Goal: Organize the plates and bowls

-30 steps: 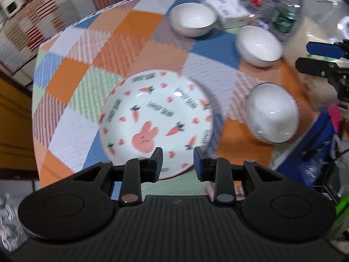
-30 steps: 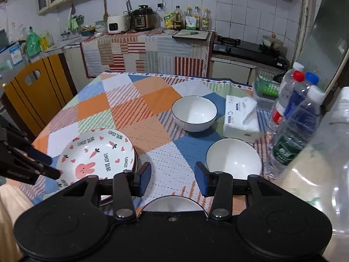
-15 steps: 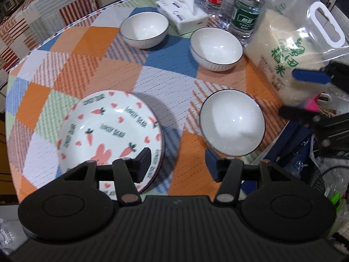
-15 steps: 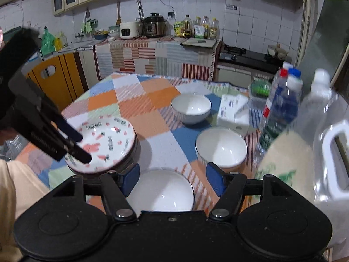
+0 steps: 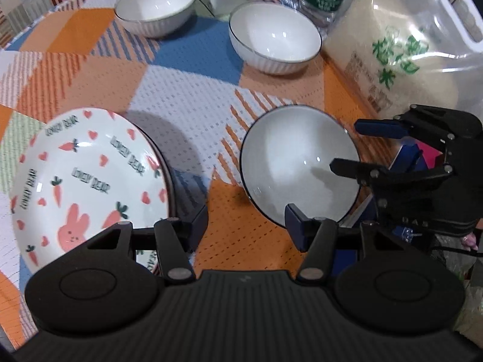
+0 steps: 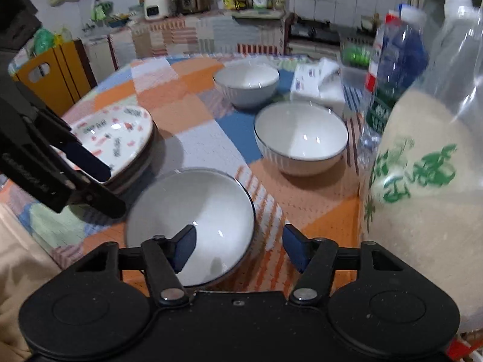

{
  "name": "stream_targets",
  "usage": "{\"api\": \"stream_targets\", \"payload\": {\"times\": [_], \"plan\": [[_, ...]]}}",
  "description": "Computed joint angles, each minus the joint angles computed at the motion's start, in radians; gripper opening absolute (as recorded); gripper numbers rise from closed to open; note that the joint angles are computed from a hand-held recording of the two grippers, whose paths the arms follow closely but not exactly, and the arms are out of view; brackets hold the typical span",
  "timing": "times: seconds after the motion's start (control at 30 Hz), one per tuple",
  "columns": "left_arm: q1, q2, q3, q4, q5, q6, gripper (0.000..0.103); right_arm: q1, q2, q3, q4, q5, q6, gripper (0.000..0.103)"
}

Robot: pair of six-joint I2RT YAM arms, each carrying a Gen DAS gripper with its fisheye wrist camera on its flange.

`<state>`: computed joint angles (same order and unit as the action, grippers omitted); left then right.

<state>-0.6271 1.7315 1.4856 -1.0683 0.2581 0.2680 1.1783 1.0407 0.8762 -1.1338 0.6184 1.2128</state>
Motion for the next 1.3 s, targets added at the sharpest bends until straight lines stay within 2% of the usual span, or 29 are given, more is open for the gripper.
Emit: {"api": "stream_targets", "payload": {"times": [0.27, 0.33, 0.47, 0.53, 0.93, 1.3], "plan": [[-0.029, 0.058, -0.014, 0.041, -0.001, 0.000, 0.051, -0.079, -0.054, -0.074, 0.078, -0.112, 0.033, 0.030], [-0.035, 0.069, -0.011, 0.048, -0.005, -0.001, 0.046, -0.101, -0.091, -0.100, 0.114, -0.140, 0.051, 0.021], [-0.045, 0.101, 0.011, 0.034, 0.009, -0.011, 0.024, -0.111, -0.098, -0.114, 0.132, -0.135, 0.083, 0.018], [-0.051, 0.112, 0.015, 0.032, -0.002, -0.020, 0.018, -0.128, -0.094, -0.113, 0.143, -0.140, 0.076, 0.016], [-0.031, 0.111, 0.034, -0.014, 0.014, -0.038, 0.017, -0.213, -0.074, -0.083, 0.173, -0.183, -0.007, 0.011], [0.047, 0.107, 0.068, -0.022, 0.063, -0.084, 0.016, -0.293, -0.020, -0.035, 0.231, -0.208, -0.113, 0.010]]}}
